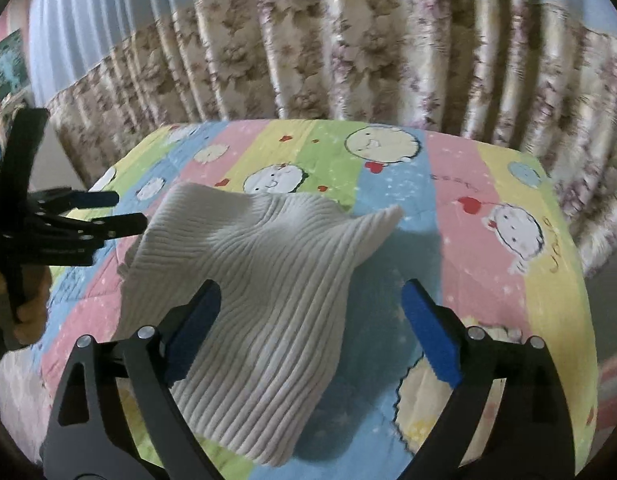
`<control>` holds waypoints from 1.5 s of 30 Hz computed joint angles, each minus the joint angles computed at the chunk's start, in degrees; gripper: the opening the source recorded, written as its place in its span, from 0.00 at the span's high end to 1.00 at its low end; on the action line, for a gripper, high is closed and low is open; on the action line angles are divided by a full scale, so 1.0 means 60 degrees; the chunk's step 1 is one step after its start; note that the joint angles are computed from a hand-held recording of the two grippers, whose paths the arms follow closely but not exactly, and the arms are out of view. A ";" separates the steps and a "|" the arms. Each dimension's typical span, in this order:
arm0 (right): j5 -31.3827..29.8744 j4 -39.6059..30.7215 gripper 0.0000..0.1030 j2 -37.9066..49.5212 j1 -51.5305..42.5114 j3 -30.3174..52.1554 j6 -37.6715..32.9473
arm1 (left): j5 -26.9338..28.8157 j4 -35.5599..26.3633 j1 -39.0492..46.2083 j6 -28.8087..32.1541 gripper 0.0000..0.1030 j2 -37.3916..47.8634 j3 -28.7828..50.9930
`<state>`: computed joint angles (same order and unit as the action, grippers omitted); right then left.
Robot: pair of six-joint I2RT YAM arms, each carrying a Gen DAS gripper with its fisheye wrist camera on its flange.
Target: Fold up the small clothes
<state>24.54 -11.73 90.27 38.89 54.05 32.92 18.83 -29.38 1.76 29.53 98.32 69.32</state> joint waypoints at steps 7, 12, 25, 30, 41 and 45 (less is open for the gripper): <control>0.1030 -0.0166 0.10 0.0237 0.0942 -0.0382 0.1435 | -0.1097 0.0957 -0.0061 -0.0177 0.16 0.0949 -0.0097; 0.1328 -0.0123 0.10 0.0166 0.1326 -0.0654 0.2212 | -0.0490 0.0445 0.0704 -0.0185 0.14 0.0123 -0.0366; 0.3535 -0.1395 0.03 0.0174 0.3339 0.0230 0.4236 | 0.1012 -0.1443 0.3731 0.1084 0.02 -0.3416 -0.1756; 0.3907 -0.3728 0.03 0.1064 0.4027 0.1838 0.5588 | 0.1892 -0.2811 0.4896 0.2130 0.02 -0.4464 -0.1942; 0.4661 -0.9489 0.03 0.2610 0.5790 0.5729 0.9529 | 0.3054 -0.5267 0.7681 0.4172 0.02 -0.6425 -0.1282; 0.4744 -1.2156 0.03 0.3630 0.6395 0.7798 1.1060 | 0.3570 -0.6603 0.8520 0.5082 0.02 -0.6218 -0.0399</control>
